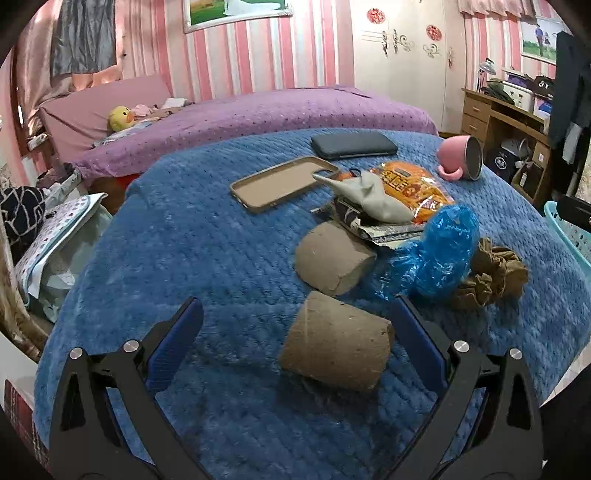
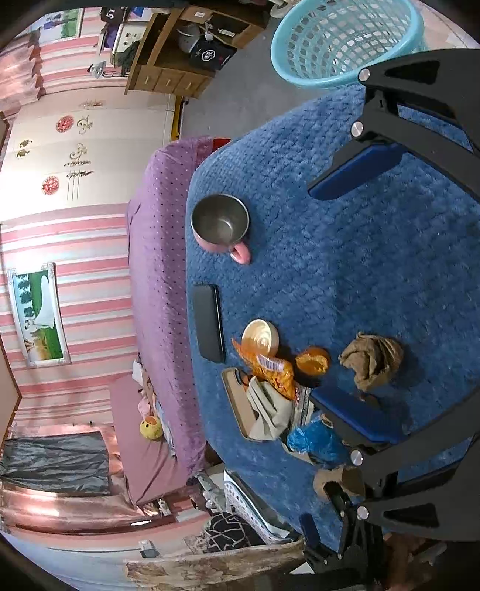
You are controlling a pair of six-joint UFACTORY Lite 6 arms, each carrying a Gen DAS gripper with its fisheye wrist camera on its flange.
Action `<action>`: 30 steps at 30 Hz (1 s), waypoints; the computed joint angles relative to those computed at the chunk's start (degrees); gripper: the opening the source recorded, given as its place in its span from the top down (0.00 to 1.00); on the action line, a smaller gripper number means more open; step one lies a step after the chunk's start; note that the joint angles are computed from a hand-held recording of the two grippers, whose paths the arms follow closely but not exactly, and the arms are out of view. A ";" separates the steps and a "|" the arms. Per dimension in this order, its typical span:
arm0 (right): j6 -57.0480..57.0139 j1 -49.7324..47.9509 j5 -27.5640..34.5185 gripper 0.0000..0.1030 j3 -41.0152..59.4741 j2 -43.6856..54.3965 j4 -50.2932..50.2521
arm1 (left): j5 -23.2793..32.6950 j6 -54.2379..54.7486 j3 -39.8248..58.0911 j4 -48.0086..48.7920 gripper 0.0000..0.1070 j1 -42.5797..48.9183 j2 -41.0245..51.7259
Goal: Collect trash
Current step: 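Move both grippers toward the cardboard tube and brown crumpled paper on the blanket, then grasp the cardboard tube with the left gripper while the right gripper grasps the brown paper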
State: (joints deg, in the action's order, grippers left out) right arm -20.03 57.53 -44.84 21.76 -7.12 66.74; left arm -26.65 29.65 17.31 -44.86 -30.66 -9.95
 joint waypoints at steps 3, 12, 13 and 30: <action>-0.20 0.51 -0.13 0.04 -0.21 -0.09 0.14 | -0.26 -0.90 1.17 0.70 0.09 -0.44 2.58; 0.92 -1.18 1.58 0.04 -1.04 -0.76 -1.25 | 1.33 -2.59 3.32 2.04 0.09 -1.40 6.44; 0.90 -1.15 1.57 0.04 -1.02 -0.71 -1.23 | 1.53 -2.70 2.91 2.48 0.09 -1.51 5.76; 1.43 -1.73 2.99 0.04 1.39 3.56 -3.09 | 6.54 -8.85 4.64 12.77 0.47 2.93 8.55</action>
State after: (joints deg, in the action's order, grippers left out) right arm -18.59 55.80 -41.84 23.15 -3.56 63.66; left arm -20.11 20.81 21.95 -32.10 -27.73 -1.40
